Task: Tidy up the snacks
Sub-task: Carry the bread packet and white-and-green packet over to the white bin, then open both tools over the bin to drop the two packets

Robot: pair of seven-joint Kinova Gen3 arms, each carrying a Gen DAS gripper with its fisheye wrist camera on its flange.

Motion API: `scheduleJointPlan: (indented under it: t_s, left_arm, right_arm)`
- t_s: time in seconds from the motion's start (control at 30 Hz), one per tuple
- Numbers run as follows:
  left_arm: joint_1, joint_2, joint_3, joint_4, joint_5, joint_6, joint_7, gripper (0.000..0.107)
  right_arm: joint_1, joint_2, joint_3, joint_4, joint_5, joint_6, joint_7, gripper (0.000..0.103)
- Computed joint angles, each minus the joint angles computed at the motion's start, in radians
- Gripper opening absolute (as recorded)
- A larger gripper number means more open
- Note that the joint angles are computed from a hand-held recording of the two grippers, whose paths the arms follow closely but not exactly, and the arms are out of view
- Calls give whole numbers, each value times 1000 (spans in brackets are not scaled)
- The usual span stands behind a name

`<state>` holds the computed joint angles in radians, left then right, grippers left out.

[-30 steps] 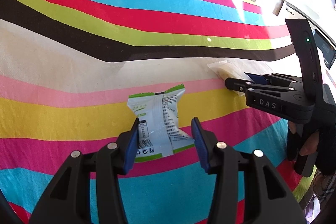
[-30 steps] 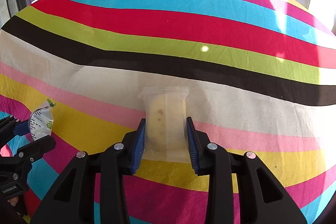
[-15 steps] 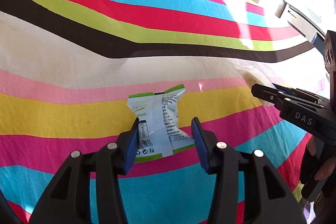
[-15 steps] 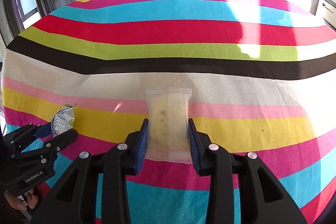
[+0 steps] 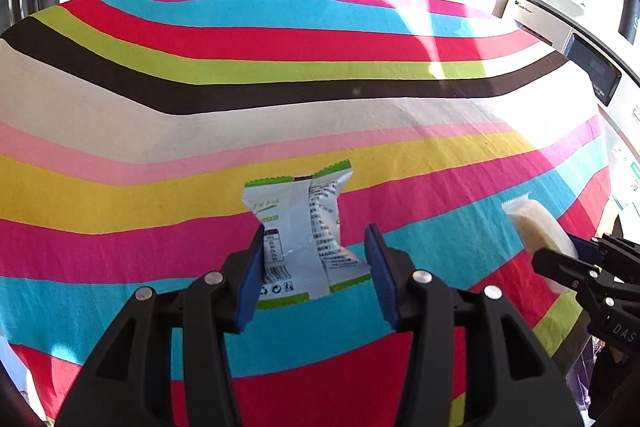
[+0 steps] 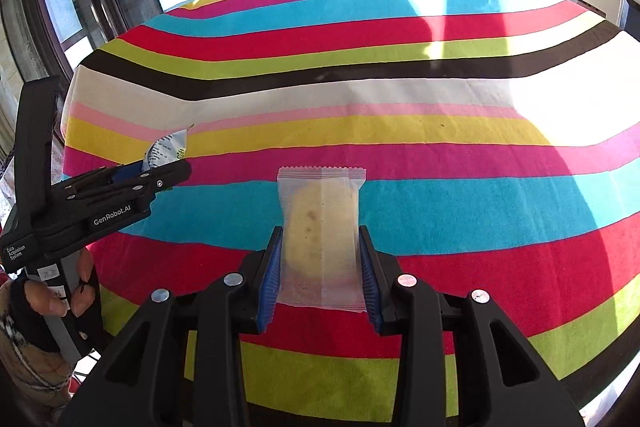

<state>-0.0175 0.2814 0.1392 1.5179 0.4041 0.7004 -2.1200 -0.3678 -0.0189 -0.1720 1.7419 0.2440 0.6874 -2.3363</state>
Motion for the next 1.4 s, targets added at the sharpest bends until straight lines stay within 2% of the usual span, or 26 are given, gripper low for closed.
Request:
scheduleJointPlan:
  t_s: [0.4, 0.77, 1.0, 1.17, 1.4]
  left_arm:
    - [96, -92, 16, 98, -42, -2, -49, 48]
    - [175, -138, 27, 121, -75, 37, -74, 48]
    - [249, -173, 43, 144, -135, 33, -76, 48]
    - [298, -186, 58, 141, -171, 46, -78, 48]
    - [379, -181, 98, 104, -194, 103, -111, 48]
  right_arm:
    - [67, -186, -64, 165, 25, -8, -100, 34]
    - [139, -338, -123, 271, -40, 19, -99, 34]
    - [192, -445, -155, 318, -72, 67, -94, 34]
    - [228, -532, -150, 353, -113, 114, -78, 34]
    - [308, -668, -157, 390, -157, 243, -71, 34]
